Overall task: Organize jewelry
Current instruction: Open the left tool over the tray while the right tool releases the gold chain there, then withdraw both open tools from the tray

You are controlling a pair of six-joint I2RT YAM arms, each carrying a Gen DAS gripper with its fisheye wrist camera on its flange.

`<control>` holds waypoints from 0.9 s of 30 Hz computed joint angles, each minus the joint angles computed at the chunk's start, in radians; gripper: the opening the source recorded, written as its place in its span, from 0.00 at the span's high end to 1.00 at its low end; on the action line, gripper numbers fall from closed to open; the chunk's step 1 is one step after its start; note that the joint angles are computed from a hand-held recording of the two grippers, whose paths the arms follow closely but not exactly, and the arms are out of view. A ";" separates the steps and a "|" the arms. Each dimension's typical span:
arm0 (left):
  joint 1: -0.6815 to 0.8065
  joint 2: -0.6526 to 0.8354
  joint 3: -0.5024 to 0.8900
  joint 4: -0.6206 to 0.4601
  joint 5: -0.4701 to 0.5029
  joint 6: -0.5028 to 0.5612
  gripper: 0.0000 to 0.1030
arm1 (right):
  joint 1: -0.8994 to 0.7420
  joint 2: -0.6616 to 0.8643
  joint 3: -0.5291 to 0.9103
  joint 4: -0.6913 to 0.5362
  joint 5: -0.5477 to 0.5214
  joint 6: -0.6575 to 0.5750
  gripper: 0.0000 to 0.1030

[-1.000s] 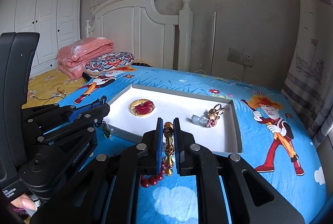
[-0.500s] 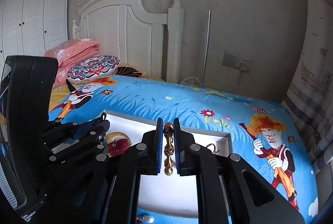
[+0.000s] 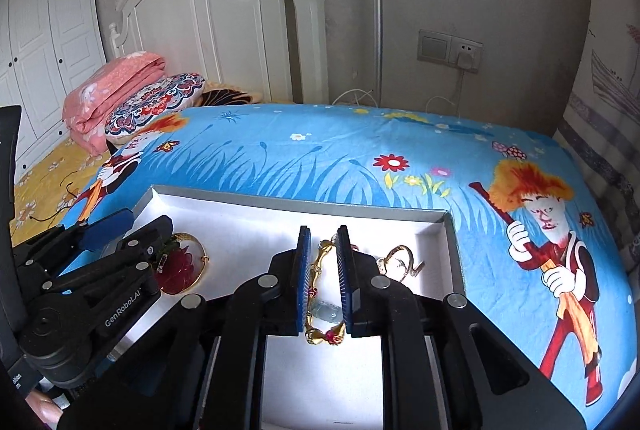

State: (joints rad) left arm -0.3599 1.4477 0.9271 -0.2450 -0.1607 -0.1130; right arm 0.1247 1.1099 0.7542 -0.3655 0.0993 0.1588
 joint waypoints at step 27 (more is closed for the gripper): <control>-0.024 -0.937 -0.538 -0.293 -0.064 0.022 0.11 | 0.634 -0.646 -0.280 -0.424 0.378 0.352 0.48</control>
State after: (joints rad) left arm -0.3838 0.5112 0.3889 -0.5378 -0.2243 -0.0907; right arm 0.7586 0.4634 0.4738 -0.7891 0.4777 0.5110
